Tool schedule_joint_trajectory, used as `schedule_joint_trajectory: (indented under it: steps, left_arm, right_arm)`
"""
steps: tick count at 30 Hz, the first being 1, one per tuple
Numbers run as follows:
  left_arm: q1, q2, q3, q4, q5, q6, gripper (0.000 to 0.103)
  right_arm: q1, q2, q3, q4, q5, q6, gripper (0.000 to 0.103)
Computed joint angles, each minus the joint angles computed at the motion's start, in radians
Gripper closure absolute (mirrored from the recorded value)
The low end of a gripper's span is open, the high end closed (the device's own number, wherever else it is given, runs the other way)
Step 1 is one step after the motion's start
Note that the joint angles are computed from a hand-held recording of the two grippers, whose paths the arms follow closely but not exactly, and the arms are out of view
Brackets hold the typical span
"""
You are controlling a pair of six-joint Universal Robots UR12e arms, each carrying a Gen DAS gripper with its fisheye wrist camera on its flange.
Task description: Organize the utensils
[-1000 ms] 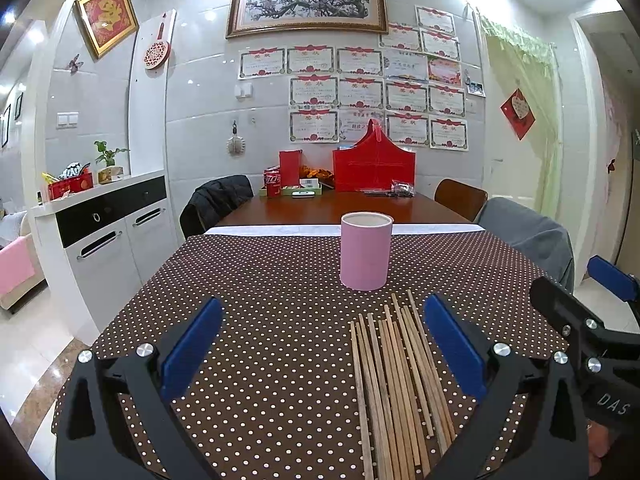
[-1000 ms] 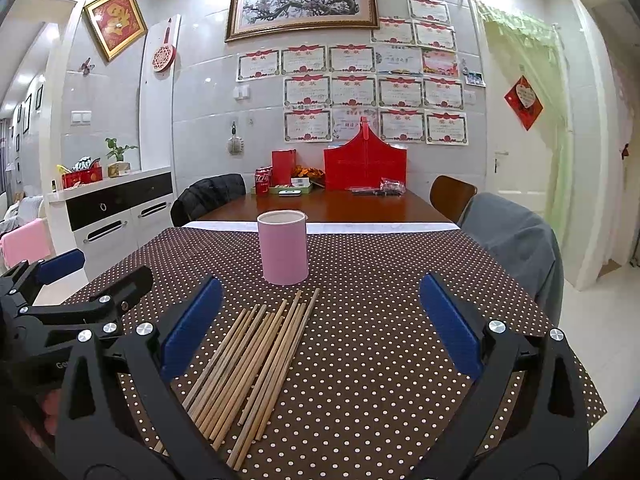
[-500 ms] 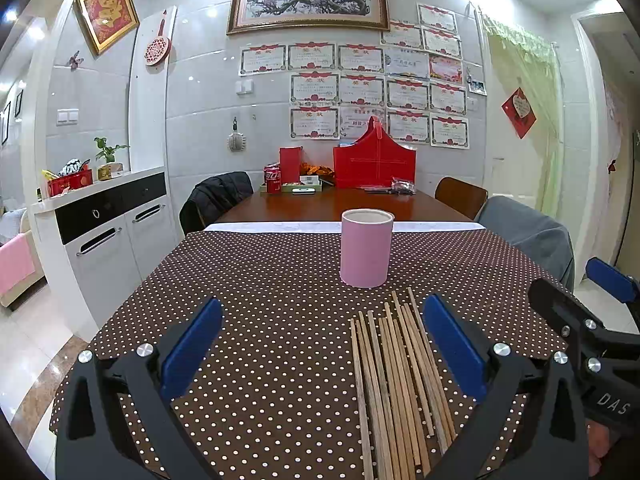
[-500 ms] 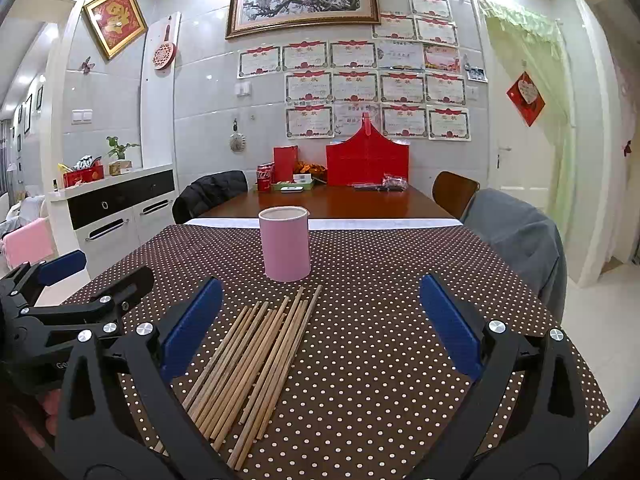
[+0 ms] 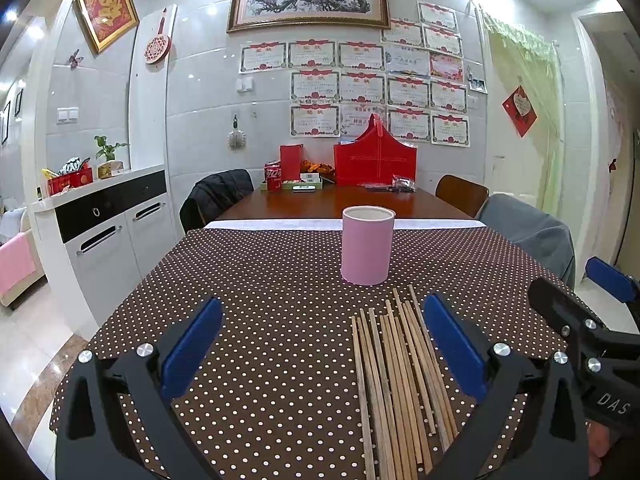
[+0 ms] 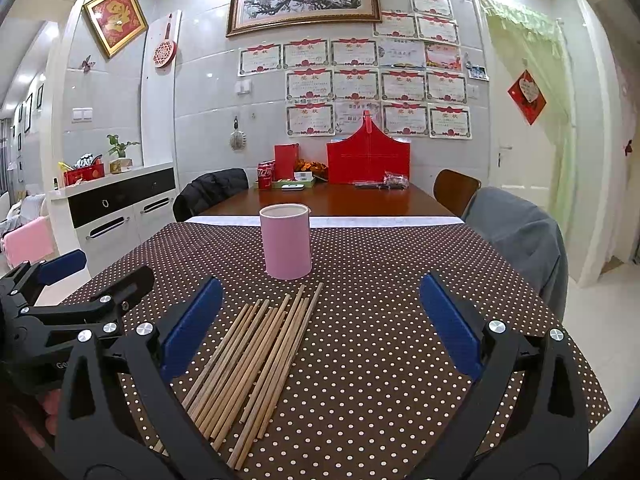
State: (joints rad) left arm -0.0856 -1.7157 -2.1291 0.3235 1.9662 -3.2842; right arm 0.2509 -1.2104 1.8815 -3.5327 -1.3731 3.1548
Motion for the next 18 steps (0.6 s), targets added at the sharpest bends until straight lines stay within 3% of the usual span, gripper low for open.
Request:
schedule_joint_trajectory:
  steps: [18]
  left_arm:
    - [-0.003, -0.001, -0.004, 0.005, 0.0, 0.001, 0.004]
  right_arm:
    - [-0.001, -0.002, 0.004, 0.001, 0.008, -0.003, 0.006]
